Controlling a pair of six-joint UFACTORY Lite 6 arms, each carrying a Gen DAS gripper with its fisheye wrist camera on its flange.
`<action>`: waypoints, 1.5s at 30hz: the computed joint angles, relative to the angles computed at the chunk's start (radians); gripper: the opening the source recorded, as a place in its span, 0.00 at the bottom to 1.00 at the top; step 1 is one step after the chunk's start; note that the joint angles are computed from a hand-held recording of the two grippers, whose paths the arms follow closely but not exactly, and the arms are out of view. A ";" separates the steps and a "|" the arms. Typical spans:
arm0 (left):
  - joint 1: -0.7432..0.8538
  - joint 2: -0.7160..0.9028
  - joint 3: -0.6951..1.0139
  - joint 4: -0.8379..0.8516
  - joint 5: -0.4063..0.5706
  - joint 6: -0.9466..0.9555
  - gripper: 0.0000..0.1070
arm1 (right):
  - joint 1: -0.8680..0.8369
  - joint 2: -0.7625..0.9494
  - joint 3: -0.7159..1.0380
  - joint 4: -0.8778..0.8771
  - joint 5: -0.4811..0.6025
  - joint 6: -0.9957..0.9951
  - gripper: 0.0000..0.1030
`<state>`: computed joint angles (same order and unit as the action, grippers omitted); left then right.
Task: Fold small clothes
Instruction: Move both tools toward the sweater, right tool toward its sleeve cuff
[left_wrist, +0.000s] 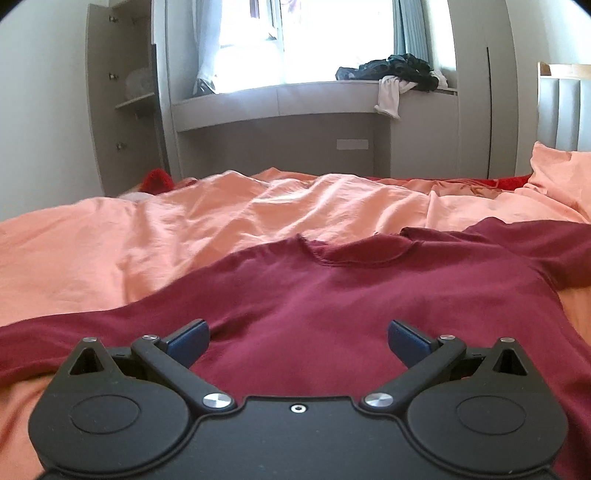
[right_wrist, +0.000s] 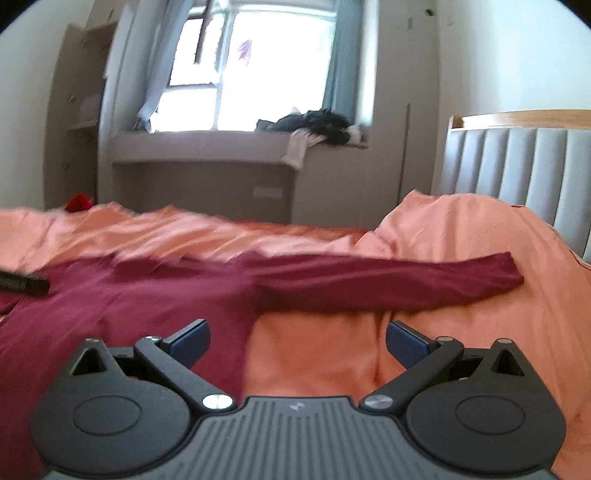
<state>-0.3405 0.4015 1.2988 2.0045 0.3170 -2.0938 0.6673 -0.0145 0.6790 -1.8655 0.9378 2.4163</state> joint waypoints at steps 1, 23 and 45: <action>-0.005 0.047 0.051 -0.030 -0.004 0.024 0.96 | -0.057 0.005 -0.008 -0.063 -0.003 0.052 1.00; -0.014 0.278 0.207 0.052 -0.040 -0.092 0.96 | -0.881 0.340 0.231 -0.800 -0.249 0.577 1.00; 0.078 0.219 0.168 0.484 -0.187 -0.615 0.96 | -1.020 0.629 0.724 -0.360 -0.350 0.269 0.06</action>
<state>-0.2620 0.6206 1.4670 2.4888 0.1304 -2.7089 -0.3528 0.6148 1.4028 -2.2256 0.5876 2.6853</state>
